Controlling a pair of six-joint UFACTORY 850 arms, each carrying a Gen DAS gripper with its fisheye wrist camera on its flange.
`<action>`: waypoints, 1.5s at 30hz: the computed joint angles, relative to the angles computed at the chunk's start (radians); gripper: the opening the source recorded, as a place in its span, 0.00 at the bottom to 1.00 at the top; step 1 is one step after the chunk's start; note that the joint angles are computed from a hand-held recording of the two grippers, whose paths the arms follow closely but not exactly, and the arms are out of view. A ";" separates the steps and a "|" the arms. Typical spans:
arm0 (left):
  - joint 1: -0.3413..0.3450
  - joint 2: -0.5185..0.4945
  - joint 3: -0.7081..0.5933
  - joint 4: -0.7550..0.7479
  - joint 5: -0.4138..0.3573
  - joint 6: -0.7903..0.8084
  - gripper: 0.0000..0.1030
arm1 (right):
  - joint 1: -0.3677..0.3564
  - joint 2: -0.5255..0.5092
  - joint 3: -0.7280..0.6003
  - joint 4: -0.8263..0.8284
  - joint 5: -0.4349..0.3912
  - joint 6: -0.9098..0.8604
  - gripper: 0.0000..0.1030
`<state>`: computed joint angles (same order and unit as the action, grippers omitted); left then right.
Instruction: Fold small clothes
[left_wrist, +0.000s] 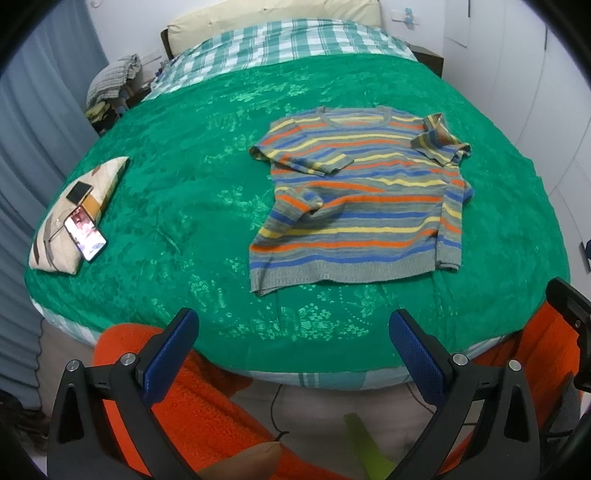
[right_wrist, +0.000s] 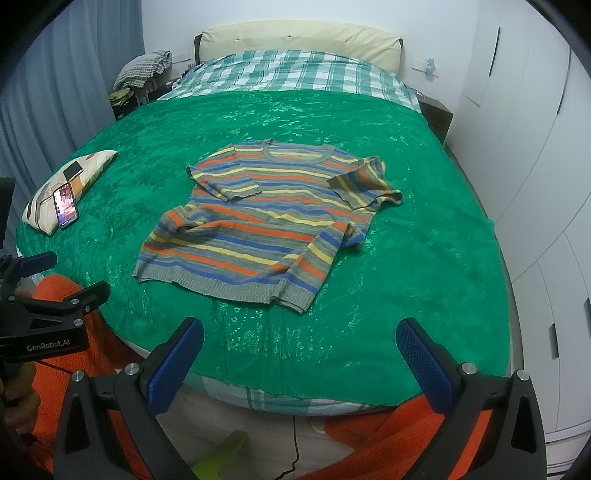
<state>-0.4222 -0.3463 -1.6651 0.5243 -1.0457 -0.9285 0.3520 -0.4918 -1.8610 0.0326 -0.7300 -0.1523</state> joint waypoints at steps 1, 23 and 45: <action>0.001 0.001 0.001 -0.003 0.003 0.002 1.00 | 0.000 -0.001 -0.002 -0.004 -0.001 0.004 1.00; 0.222 0.011 0.173 -0.330 0.239 0.248 0.99 | -0.074 -0.096 -0.047 0.162 0.026 -0.183 1.00; 0.289 0.003 0.231 -0.789 0.319 0.742 0.05 | -0.245 -0.369 -0.320 0.673 -0.448 -0.312 0.06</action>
